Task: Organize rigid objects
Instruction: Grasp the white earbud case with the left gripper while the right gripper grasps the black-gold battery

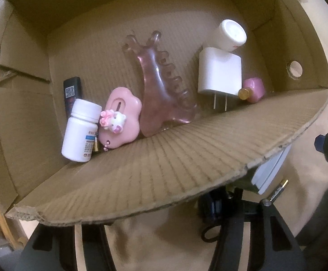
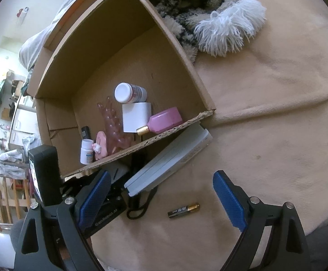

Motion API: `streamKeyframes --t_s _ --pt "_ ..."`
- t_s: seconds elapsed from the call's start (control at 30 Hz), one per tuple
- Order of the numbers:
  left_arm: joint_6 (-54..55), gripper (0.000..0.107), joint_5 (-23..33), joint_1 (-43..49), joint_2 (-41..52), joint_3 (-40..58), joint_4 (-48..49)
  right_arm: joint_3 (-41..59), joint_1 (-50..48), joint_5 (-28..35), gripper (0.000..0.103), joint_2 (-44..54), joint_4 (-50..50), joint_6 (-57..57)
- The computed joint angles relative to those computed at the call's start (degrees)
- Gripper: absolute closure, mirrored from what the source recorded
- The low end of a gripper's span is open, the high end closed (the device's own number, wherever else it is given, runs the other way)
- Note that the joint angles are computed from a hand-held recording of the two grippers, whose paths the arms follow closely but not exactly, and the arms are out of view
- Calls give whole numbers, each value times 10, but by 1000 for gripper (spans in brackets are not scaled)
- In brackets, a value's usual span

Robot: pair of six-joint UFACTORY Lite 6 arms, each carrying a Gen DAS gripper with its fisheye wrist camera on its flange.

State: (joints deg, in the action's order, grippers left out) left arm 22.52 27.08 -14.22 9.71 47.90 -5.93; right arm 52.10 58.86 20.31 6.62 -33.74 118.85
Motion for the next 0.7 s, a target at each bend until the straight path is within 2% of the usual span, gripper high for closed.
streamKeyframes --t_s 0.17,0.27,0.37,0.5,0.7 --pt "32 55 15 66 -47 -37 -8 -1 5 8 6 1 7 -2" --pt "44 55 47 104 -76 -42 -22 -8 15 19 6 -11 23 -13" --pt "47 55 82 143 -112 -46 -26 6 20 38 6 2 78 -82" --pt "85 55 121 211 -155 -49 -45 59 31 92 6 50 145 -189" --pt "135 55 150 295 -183 -48 -68 75 20 93 6 83 194 -253"
